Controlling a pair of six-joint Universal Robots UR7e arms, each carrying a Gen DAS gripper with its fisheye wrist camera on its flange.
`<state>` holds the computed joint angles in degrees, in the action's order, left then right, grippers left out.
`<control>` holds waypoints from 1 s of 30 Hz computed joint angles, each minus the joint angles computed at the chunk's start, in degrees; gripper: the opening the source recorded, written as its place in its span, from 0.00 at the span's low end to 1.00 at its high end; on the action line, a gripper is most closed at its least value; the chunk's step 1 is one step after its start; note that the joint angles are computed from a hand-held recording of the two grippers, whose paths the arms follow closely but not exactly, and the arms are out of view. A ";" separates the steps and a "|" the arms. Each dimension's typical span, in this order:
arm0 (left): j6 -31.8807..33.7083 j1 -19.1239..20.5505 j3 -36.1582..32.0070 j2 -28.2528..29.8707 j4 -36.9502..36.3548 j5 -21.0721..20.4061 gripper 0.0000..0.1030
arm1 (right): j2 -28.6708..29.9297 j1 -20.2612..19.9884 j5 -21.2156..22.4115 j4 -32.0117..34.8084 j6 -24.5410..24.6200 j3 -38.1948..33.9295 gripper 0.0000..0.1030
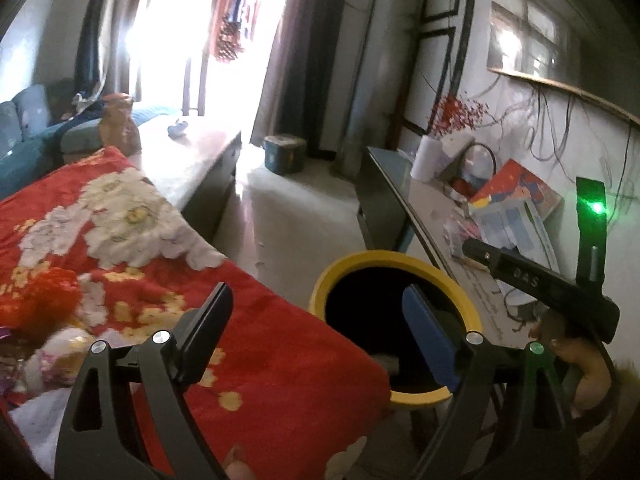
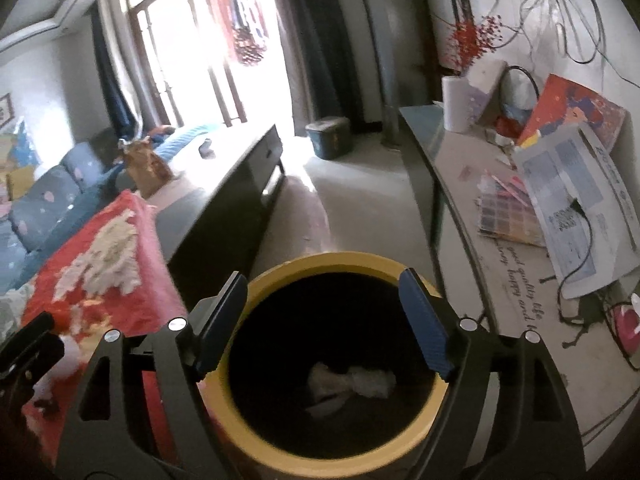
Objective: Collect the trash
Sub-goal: 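Open both tools to drop the bag and paper fan into the bin, then move both tools back over the bedspread toward the red bottle and foam bundle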
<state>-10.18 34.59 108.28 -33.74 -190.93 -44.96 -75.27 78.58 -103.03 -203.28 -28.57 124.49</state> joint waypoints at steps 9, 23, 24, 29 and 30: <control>-2.33 -1.21 5.06 -4.61 -2.30 4.82 0.81 | -1.71 2.67 4.27 0.85 0.30 2.29 0.68; -3.18 -2.22 10.09 -8.80 -6.53 10.48 0.81 | -1.71 7.04 6.02 3.71 -1.82 4.56 0.69; -3.36 -2.20 10.47 -9.19 -6.80 10.91 0.81 | -1.53 7.45 6.05 3.74 -2.18 4.79 0.69; -3.83 -1.87 11.88 -10.72 -7.89 12.47 0.81 | -1.04 9.08 5.98 4.76 -3.34 5.45 0.69; -3.88 -1.73 12.05 -11.00 -7.98 12.57 0.81 | -0.92 9.41 5.97 4.96 -3.58 5.63 0.69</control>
